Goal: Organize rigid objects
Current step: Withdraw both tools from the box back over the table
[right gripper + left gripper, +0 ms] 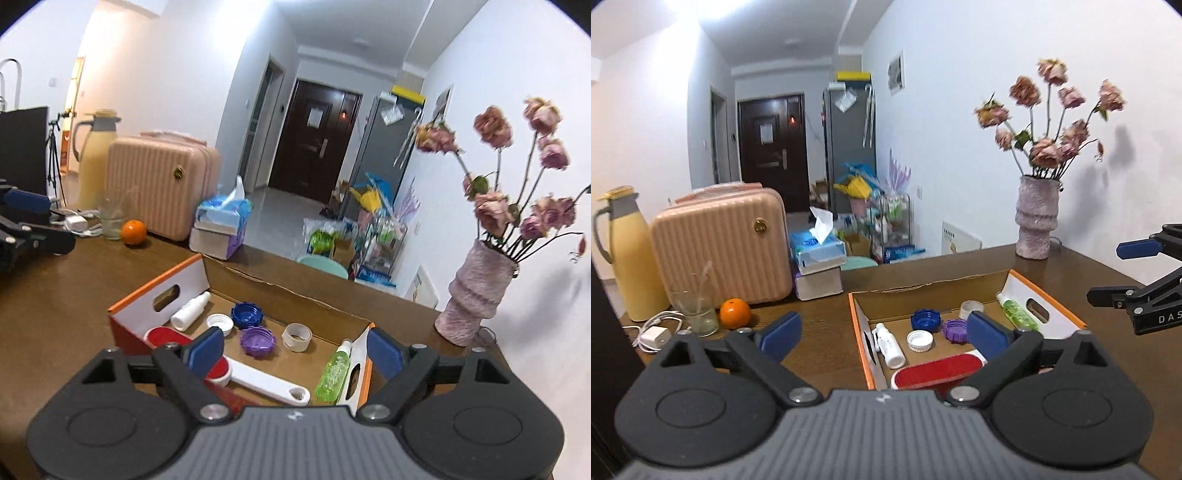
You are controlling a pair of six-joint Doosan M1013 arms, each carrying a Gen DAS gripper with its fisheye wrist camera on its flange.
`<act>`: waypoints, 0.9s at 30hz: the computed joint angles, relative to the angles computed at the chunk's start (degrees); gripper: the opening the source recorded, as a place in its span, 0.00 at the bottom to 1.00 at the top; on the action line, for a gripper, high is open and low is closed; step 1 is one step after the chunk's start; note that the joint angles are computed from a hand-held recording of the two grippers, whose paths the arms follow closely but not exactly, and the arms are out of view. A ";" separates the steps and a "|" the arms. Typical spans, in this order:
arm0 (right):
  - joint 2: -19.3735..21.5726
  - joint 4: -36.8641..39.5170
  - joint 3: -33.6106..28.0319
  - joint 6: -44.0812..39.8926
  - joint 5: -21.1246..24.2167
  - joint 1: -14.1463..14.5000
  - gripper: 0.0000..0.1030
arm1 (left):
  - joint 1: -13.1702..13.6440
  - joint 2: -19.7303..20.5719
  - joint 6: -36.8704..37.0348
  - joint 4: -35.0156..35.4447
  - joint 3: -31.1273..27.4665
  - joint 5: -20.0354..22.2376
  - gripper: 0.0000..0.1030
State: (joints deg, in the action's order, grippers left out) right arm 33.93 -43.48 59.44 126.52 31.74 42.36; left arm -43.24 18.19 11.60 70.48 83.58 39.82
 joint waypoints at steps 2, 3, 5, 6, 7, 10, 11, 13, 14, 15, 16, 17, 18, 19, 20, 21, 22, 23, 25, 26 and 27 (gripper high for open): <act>-2.10 -6.10 4.41 6.68 -2.27 0.63 0.85 | -1.62 -0.89 -3.07 4.11 2.18 1.12 0.98; -2.98 -9.20 6.30 10.14 -2.94 0.97 0.85 | -2.40 -1.27 -4.29 5.74 3.17 1.67 0.99; -4.51 -16.59 9.99 18.44 -2.80 1.98 0.86 | -4.23 -2.00 -7.58 9.20 5.32 3.02 1.00; -5.32 -21.27 12.08 23.54 -2.78 2.57 0.87 | -5.18 -2.37 -9.29 11.01 6.50 3.44 1.00; -5.99 -24.60 13.83 27.32 -3.06 3.03 0.87 | -6.13 -2.65 -11.28 12.84 7.64 4.03 1.00; -8.07 -31.62 19.18 38.41 -4.21 4.18 0.87 | -8.83 -3.23 -16.31 16.98 10.62 5.76 1.00; -8.72 -33.11 20.84 41.76 -4.45 4.53 0.87 | -9.52 -3.34 -17.39 17.46 11.36 6.15 1.00; -9.60 -35.51 23.46 46.68 -3.34 5.42 0.87 | -11.05 -3.46 -20.02 17.35 12.74 6.88 1.00; -9.83 -36.75 24.55 48.16 -1.51 6.14 0.87 | -11.67 -3.59 -21.41 17.14 13.50 6.65 1.00; -10.04 -38.56 25.72 50.18 0.37 6.86 0.87 | -12.17 -3.64 -22.82 16.60 14.15 6.16 1.00; -10.26 -39.70 26.84 52.13 1.63 7.39 0.87 | -12.44 -3.60 -23.54 15.53 14.50 5.76 1.00; -10.56 -40.01 27.86 53.83 2.14 7.65 0.88 | -12.62 -3.47 -23.73 13.89 14.70 5.21 1.00; -10.87 -39.55 28.83 55.35 2.20 7.81 0.88 | -12.64 -3.27 -23.42 12.14 14.74 4.61 1.00; -11.12 -38.94 29.61 56.26 1.93 7.82 0.88 | -12.50 -2.96 -22.40 10.34 14.59 3.76 1.00; -11.27 -38.14 30.26 56.73 1.76 7.79 0.88 | -12.19 -2.63 -20.56 8.42 14.26 3.01 1.00; -11.25 -37.39 30.70 56.55 1.64 7.69 0.88 | -11.96 -1.99 -17.69 6.13 13.47 2.80 1.00; -11.13 -36.39 30.92 55.63 1.63 7.50 0.88 | -11.84 -1.34 -15.95 5.09 12.80 3.12 1.00; -10.80 -34.70 30.76 54.17 2.44 7.33 0.88 | -11.66 -0.81 -15.06 4.69 12.32 3.12 1.00; -10.13 -32.56 30.21 53.33 4.66 7.01 0.88 | -10.98 0.28 -12.74 3.48 10.91 1.45 1.00; -9.92 -32.34 30.15 54.23 5.01 6.74 0.88 | -10.61 0.86 -11.81 2.93 10.23 0.30 1.00; -9.86 -32.33 30.23 55.36 4.48 6.29 0.88 | -10.26 1.61 -10.34 1.91 9.25 -0.51 1.00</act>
State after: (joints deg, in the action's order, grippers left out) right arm 24.08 -75.82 89.67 181.88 36.23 48.65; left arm -53.49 19.79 1.26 72.39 92.83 39.31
